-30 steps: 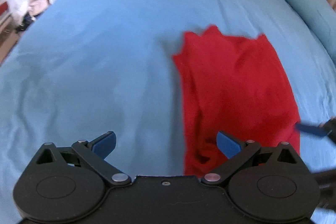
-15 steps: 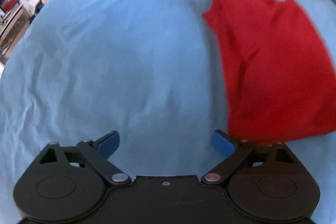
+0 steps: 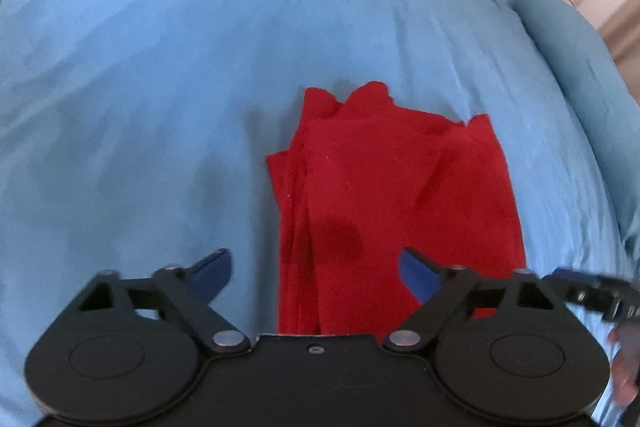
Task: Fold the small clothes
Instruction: 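Grasp the sweater's end with the left gripper and lift it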
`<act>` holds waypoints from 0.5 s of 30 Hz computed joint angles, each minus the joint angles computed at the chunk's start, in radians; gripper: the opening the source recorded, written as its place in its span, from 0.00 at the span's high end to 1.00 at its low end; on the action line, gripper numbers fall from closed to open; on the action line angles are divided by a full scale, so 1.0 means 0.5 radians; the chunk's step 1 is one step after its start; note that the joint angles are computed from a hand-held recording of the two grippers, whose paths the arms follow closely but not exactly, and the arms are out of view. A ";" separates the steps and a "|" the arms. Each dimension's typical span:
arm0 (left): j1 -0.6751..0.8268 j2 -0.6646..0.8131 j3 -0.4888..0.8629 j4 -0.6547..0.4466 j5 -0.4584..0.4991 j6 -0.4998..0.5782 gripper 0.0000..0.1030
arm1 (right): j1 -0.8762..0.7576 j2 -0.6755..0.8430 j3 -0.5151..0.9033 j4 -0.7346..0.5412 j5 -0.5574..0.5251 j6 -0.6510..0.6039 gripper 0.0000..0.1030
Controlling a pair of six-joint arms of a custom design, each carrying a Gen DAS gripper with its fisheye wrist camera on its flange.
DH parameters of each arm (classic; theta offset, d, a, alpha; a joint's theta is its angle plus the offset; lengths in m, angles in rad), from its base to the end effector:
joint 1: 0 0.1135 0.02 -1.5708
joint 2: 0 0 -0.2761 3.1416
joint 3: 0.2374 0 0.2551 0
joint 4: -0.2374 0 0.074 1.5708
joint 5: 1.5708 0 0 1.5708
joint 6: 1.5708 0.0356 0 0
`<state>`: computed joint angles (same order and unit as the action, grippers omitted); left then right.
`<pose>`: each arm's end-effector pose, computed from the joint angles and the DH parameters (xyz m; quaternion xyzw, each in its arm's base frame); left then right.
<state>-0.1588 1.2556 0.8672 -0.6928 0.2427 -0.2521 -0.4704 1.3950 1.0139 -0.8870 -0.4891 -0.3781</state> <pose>0.2333 -0.0460 0.2418 -0.0156 0.9634 -0.1641 0.2116 0.2354 -0.1009 0.2482 0.0078 0.9598 0.1579 0.2318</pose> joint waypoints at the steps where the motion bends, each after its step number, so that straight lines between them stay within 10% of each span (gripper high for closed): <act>1: -0.006 0.033 -0.006 0.030 0.023 -0.009 0.20 | 0.008 0.021 -0.021 0.040 -0.006 0.045 0.00; 8: -0.111 0.218 0.042 0.103 0.014 0.077 0.29 | -0.032 0.158 -0.107 0.117 -0.126 0.210 0.00; 15: -0.085 0.217 -0.045 0.225 0.054 0.080 0.29 | -0.008 0.159 -0.157 0.166 -0.183 0.226 0.21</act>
